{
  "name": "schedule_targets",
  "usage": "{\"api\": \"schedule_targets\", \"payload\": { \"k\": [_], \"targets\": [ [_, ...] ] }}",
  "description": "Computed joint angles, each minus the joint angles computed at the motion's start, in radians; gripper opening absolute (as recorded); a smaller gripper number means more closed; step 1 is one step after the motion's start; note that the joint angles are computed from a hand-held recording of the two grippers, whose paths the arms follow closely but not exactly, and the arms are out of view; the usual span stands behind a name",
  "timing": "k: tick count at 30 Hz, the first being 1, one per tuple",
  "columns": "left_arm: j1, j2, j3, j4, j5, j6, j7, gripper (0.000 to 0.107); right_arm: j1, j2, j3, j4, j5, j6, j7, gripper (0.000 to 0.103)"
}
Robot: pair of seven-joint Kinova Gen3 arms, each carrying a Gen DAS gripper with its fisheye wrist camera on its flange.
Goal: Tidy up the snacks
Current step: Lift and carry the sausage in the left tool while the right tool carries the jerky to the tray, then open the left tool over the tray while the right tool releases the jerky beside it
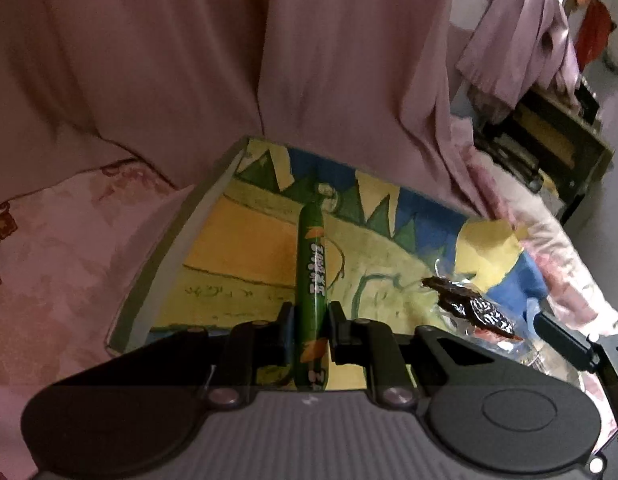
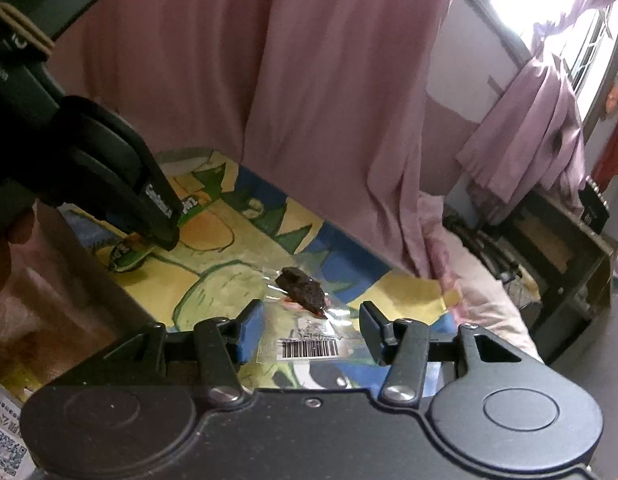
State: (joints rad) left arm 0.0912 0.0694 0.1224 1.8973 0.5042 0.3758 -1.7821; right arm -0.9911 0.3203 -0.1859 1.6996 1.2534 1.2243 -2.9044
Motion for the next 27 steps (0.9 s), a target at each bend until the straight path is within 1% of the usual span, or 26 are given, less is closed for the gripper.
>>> {"api": "schedule_targets", "payload": {
  "k": [2, 5, 6, 9, 11, 12, 15, 16, 17, 19, 20, 22, 23, 24, 27],
  "targets": [
    [0.005, 0.010, -0.005, -0.015, -0.030, 0.033, 0.029, 0.018, 0.005, 0.000, -0.001, -0.002, -0.012, -0.007, 0.008, 0.054],
    [0.018, 0.006, -0.006, -0.013, -0.076, 0.031, 0.062, 0.019, 0.007, -0.002, -0.001, -0.001, -0.021, -0.012, 0.008, 0.054],
    [0.018, 0.006, -0.006, -0.016, -0.080, 0.036, 0.066, 0.019, 0.010, -0.003, 0.000, -0.002, -0.026, -0.015, 0.009, 0.049],
    [0.011, 0.005, -0.005, -0.019, -0.072, 0.047, 0.061, 0.019, 0.017, -0.007, 0.001, -0.003, -0.040, -0.026, 0.010, 0.050],
    [0.010, 0.002, -0.007, -0.023, -0.069, 0.055, 0.064, 0.020, 0.024, -0.017, -0.001, 0.001, -0.053, -0.043, 0.000, 0.056],
    [0.006, 0.000, -0.007, -0.026, -0.060, 0.063, 0.057, 0.023, 0.025, -0.022, -0.001, 0.003, -0.056, -0.047, -0.009, 0.058],
    [-0.002, -0.020, -0.012, -0.021, -0.029, 0.070, 0.039, 0.040, 0.026, -0.045, -0.005, 0.009, -0.063, -0.051, -0.044, 0.063],
    [-0.002, -0.031, -0.015, -0.018, -0.025, 0.069, 0.036, 0.046, 0.026, -0.055, -0.008, 0.014, -0.061, -0.050, -0.064, 0.067],
    [-0.001, -0.043, -0.019, -0.013, -0.023, 0.066, 0.036, 0.048, 0.024, -0.068, -0.012, 0.020, -0.058, -0.047, -0.087, 0.069],
    [0.001, -0.074, -0.029, 0.001, -0.006, 0.060, 0.017, 0.060, 0.019, -0.098, -0.025, 0.038, -0.044, -0.035, -0.144, 0.076],
    [0.005, -0.089, -0.033, 0.005, -0.015, 0.057, 0.025, 0.063, 0.018, -0.113, -0.034, 0.047, -0.035, -0.029, -0.170, 0.077],
    [0.016, -0.129, -0.040, 0.020, -0.046, 0.041, 0.050, 0.076, 0.013, -0.142, -0.056, 0.066, -0.017, -0.008, -0.219, 0.083],
    [0.021, -0.151, -0.042, 0.031, -0.065, 0.030, 0.066, 0.079, 0.010, -0.157, -0.068, 0.076, -0.006, 0.004, -0.244, 0.084],
    [0.024, -0.173, -0.040, 0.039, -0.095, 0.020, 0.092, 0.085, 0.006, -0.172, -0.081, 0.087, 0.007, 0.018, -0.270, 0.088],
    [0.030, -0.241, -0.032, 0.068, -0.176, -0.006, 0.175, 0.094, -0.005, -0.212, -0.125, 0.116, 0.041, 0.067, -0.344, 0.095]
  ]
}}
